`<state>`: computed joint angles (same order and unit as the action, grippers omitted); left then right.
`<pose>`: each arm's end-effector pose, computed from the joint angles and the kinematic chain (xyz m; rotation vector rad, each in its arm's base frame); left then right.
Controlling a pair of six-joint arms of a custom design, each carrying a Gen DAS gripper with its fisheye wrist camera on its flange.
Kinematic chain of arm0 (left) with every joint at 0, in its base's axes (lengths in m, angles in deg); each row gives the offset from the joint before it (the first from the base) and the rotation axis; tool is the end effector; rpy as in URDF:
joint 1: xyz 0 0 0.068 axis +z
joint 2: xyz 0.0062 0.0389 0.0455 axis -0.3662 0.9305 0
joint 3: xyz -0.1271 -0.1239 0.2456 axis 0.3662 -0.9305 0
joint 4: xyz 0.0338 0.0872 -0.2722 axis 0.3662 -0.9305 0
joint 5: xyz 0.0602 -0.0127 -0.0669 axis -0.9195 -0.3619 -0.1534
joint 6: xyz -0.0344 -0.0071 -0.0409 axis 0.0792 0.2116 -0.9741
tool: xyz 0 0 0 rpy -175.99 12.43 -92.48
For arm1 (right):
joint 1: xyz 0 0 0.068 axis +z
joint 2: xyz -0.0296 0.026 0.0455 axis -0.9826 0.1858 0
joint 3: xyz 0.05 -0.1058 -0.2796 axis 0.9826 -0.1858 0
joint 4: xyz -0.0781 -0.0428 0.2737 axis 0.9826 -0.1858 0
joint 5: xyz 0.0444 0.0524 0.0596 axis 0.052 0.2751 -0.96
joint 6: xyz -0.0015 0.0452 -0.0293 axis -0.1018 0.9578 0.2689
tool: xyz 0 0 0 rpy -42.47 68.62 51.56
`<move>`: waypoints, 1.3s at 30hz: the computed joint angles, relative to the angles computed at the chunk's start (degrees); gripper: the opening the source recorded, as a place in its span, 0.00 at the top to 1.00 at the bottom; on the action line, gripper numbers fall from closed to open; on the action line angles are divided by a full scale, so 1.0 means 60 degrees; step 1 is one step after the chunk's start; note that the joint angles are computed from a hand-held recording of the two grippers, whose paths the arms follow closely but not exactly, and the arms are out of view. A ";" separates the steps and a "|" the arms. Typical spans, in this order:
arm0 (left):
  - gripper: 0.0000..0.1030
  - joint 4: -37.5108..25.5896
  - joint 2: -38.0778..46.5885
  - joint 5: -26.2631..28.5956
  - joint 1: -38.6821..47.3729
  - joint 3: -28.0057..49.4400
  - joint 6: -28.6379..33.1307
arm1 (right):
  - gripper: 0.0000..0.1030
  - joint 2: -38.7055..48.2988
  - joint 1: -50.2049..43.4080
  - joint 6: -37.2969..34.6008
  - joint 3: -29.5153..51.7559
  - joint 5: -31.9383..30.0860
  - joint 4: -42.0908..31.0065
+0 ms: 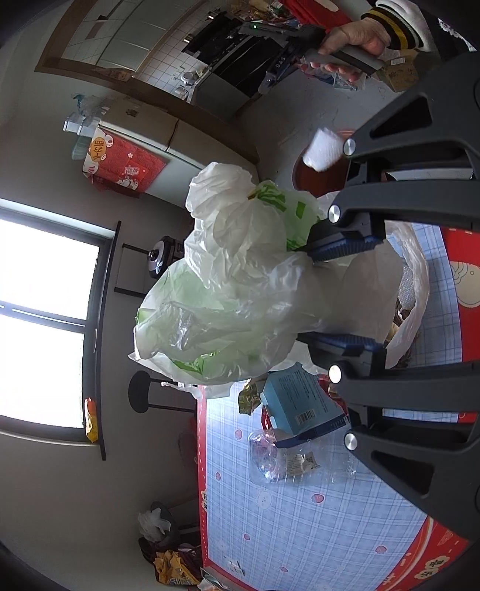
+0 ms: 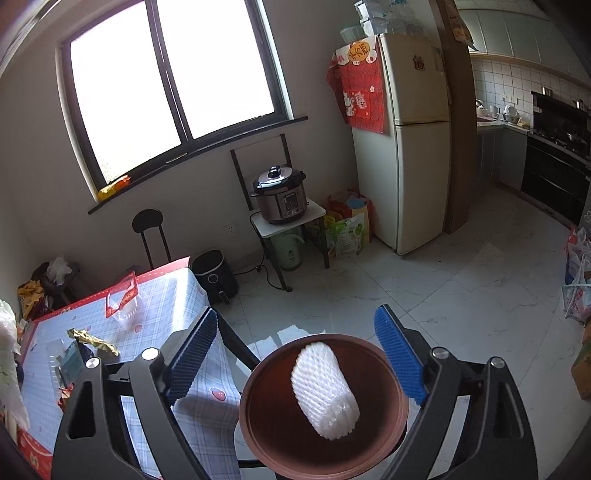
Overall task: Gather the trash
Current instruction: 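Carry the foam sleeve to the terracotta bin and release it with the right tool, then lower the white plastic bag into the bin and open the left tool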
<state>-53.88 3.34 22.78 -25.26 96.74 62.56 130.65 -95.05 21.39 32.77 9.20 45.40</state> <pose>0.2191 -0.0225 0.3754 0.1479 2.2905 -0.3175 0.2289 -0.0601 0.3214 0.4469 2.1532 0.0891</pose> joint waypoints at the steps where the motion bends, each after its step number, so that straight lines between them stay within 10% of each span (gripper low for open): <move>1: 0.64 0.0054 0.0075 -0.0041 -0.0195 0.0032 -0.0024 | 0.10 -0.0123 -0.0094 0.0026 0.0035 -0.0008 -0.0102; 24: 0.63 0.2972 0.6490 0.0263 -0.5948 0.3710 -0.0650 | 0.05 -0.2513 -0.5240 -0.2670 -0.0063 -0.1933 -0.3134; 26: 0.58 0.3005 0.7162 0.0263 -0.6246 0.4290 -0.0612 | 0.05 -0.2492 -0.5834 -0.2967 -0.0097 -0.2215 -0.3254; 29: 0.08 0.3402 0.7717 0.0007 -0.6591 0.4727 -0.0531 | 0.05 -0.2469 -0.6528 -0.3380 -0.0088 -0.2467 -0.3401; 39: 0.06 0.3312 0.7188 -0.0235 -0.5989 0.4582 -0.0765 | 0.05 -0.2517 -0.6867 -0.3205 0.0069 -0.2636 -0.3545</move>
<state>-34.01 46.47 21.37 -61.20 124.23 57.97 115.55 -136.26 2.16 33.18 -6.61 24.13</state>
